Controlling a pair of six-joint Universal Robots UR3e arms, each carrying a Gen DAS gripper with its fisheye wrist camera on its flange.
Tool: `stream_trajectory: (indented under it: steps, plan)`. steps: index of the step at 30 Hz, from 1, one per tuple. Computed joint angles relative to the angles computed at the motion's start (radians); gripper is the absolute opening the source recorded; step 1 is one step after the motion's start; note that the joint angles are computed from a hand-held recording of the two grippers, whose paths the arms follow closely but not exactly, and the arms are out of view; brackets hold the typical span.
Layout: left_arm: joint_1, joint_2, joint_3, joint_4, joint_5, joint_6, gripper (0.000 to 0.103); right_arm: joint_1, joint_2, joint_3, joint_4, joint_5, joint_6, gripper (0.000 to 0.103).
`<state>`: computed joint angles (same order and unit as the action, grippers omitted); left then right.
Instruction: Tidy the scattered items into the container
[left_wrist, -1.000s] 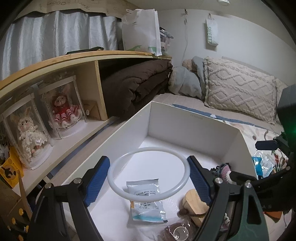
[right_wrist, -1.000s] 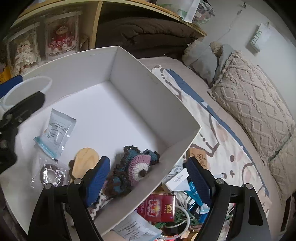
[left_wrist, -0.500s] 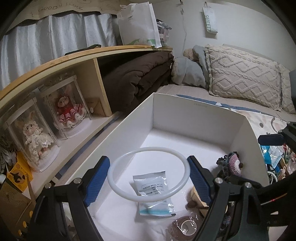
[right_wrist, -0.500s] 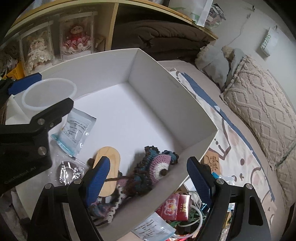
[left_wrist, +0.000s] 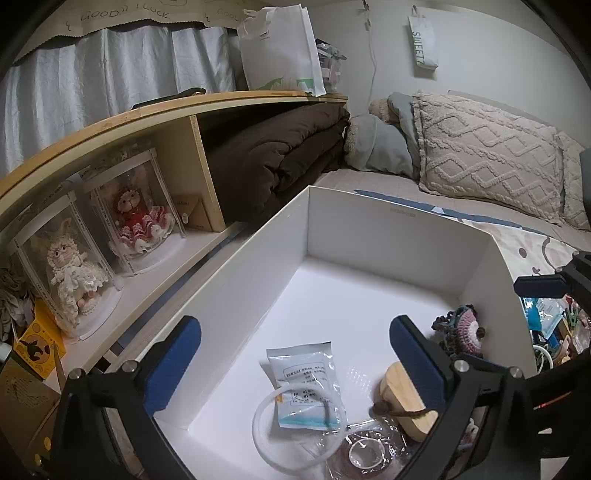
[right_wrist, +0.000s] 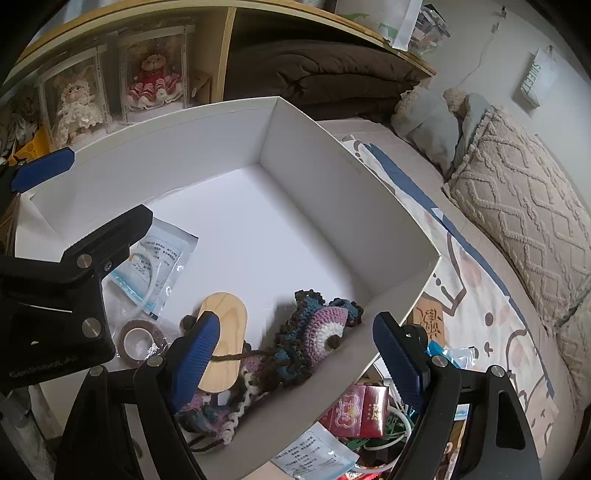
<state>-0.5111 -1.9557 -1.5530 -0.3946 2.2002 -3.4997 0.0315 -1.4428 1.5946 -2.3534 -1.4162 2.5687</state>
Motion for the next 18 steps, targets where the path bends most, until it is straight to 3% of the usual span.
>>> stream_trajectory:
  steps: [18]
  plan:
    - [-0.003, 0.000, 0.004, -0.008, 0.007, 0.002, 0.102, -0.012, 0.004, 0.008, -0.016, 0.032, 0.027, 0.085]
